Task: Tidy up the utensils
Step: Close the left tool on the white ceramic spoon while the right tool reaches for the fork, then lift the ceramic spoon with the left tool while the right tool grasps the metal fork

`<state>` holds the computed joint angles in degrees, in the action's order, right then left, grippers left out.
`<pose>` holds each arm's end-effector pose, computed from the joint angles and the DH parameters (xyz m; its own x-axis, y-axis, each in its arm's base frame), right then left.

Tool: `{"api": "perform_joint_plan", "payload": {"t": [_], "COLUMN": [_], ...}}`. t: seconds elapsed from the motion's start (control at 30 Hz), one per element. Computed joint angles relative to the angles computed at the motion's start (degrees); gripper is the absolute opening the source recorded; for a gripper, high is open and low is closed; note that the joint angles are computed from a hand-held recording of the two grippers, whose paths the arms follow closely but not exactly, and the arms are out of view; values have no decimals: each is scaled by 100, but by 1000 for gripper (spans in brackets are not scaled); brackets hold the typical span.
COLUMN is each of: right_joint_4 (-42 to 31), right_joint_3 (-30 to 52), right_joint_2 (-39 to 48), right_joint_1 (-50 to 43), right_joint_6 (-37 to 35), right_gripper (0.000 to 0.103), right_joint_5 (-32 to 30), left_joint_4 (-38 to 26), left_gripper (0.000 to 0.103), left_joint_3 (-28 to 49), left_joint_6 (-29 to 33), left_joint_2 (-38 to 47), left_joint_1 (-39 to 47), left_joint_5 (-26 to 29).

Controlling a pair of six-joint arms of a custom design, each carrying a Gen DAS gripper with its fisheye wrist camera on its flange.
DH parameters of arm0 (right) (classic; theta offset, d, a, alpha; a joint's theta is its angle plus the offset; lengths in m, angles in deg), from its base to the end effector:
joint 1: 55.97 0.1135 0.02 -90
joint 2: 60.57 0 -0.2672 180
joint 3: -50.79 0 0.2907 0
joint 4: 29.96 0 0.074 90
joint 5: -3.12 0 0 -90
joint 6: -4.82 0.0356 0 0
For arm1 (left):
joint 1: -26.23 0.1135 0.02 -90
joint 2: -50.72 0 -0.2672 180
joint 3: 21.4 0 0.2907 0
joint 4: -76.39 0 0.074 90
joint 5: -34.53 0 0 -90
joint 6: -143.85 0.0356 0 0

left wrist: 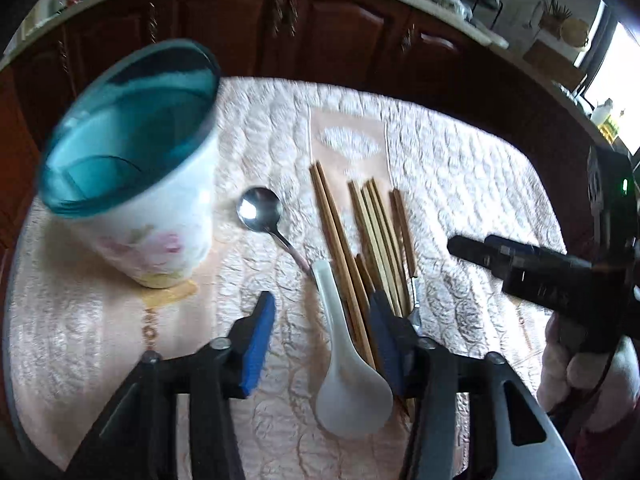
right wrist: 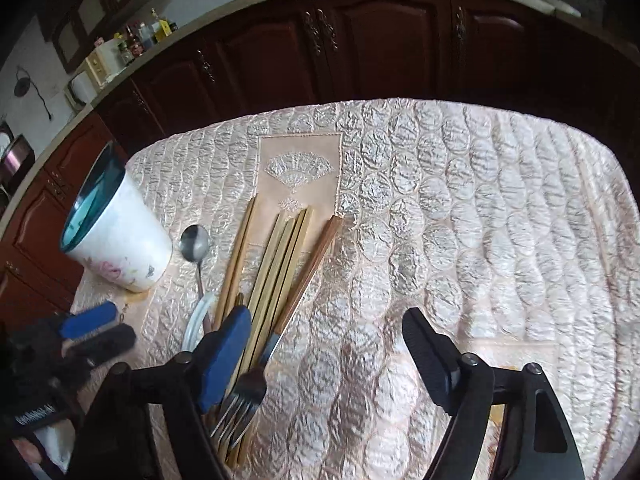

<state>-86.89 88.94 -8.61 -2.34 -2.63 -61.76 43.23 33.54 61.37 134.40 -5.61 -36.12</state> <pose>0.1146 0.1301 0.1543 -0.7131 0.5456 -0.4401 0.4713 0.8380 0.2751 0.2454 -0.1663 0.1444 -0.6605 0.5555 -0.5052 0.7230 0.6521 -0.2281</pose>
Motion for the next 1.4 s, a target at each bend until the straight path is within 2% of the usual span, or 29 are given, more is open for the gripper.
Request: {"api": "perform_joint_plan", "payload": {"t": [0.13, 0.2, 0.33, 0.37, 0.5, 0.6, 0.67, 0.73, 0.9, 1.1, 1.23, 1.37, 1.4], "right_joint_4": [824, 1229, 1907, 2052, 2655, 3056, 3109, 3035, 2054, 559, -147, -253, -271], "right_joint_3": [-437, -553, -600, -601, -585, -471, -452, -487, -529, -209, 218, 354, 294], "right_joint_2": [-275, -166, 394, 533, 1082, 1579, 1600, 1360, 116, -1094, -1226, -922, -953], "right_joint_1": [-979, -1397, -2021, -2153, -2602, -2701, -2687, -2559, -1971, -709, 124, 205, 173], "right_joint_6": [-820, -1181, -1763, -1873, -2209, -2395, -2418, -2370, -1967, -993, -558, -528, -478], "right_gripper": [61, 56, 49, 48, 32, 19, 17, 15, 14, 10, 7, 7, 10], "right_joint_5": [-667, -993, -1467, -1562, -1928, -1997, -2009, -1929, -1455, -393, 322, 336, 248], "left_joint_4": [166, 188, 55, 0, -3, 78, 67, 61, -132, -520, -522, -523, -503], "left_gripper": [37, 37, 28, 28, 19, 17, 13, 13, 13, 13, 13, 13, 13], "left_joint_3": [306, 470, 854, 941, 1123, 1110, 1057, 900, 605, 271, 155, 141, 138], "left_joint_6": [-38, -37, 57, 47, 73, 62, 65, 104, 204, 418, 405, 418, 396], "left_joint_2": [671, 956, 1426, 1503, 1779, 1806, 1734, 1497, 879, -171, -591, -633, -593], "left_joint_1": [-189, -283, -353, -382, -427, -457, -398, -280, 53, 552, 765, 871, 858], "left_joint_5": [-154, -236, -347, -356, -251, -239, -125, -16, 302, 770, 1011, 1112, 1127]}}
